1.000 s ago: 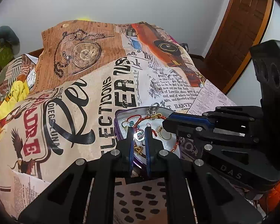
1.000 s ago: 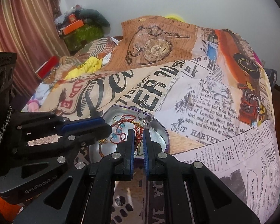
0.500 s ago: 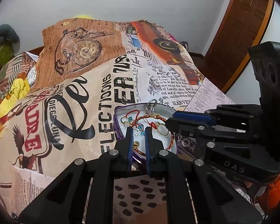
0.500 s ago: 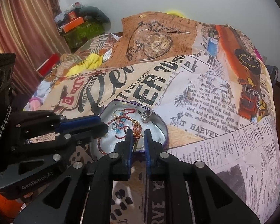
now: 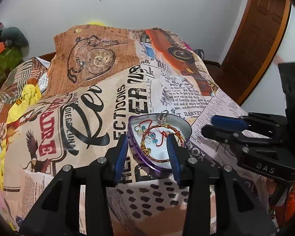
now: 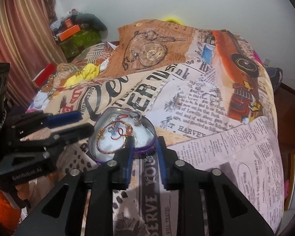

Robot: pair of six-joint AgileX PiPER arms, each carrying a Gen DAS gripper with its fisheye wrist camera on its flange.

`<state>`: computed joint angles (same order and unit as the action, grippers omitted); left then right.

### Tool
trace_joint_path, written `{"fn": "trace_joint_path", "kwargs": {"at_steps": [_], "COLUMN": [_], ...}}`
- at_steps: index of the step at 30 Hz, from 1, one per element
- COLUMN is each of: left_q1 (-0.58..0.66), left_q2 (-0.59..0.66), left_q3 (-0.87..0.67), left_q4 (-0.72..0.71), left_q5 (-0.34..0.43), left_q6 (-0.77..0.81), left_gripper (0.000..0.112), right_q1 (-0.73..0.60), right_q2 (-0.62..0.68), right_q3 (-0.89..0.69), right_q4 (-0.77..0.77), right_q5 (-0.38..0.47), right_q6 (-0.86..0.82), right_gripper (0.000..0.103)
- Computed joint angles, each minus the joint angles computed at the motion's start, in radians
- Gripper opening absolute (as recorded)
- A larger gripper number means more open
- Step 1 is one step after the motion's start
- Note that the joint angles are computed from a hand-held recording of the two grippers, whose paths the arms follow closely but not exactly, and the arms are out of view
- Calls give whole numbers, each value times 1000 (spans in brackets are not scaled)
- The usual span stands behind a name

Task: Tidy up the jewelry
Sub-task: 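Grasp the small silver charm with the right gripper while the left gripper moves toward the gold ring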

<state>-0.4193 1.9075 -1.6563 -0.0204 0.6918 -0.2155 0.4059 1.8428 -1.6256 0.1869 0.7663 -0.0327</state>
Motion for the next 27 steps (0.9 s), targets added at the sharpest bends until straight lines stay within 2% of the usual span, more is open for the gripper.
{"fn": "trace_joint_path", "kwargs": {"at_steps": [2,14,27], "left_q1": [3,19,21], "left_q2": [-8,-27,-34], "left_q3": [15,118,154], "left_q4": [4,32,22], "left_q5": [-1,-10,-38], "left_q6": [-9,-40,-34], "left_gripper": [40,40,40], "right_q1": [4,17,37], "right_q2": [-19,0,102], "right_q3": [37,129,-1], "right_q4": [-15,-64,-86], "right_q5": [-20,-9,7], "right_q6": [4,-5,-51], "right_gripper": [40,41,39]}}
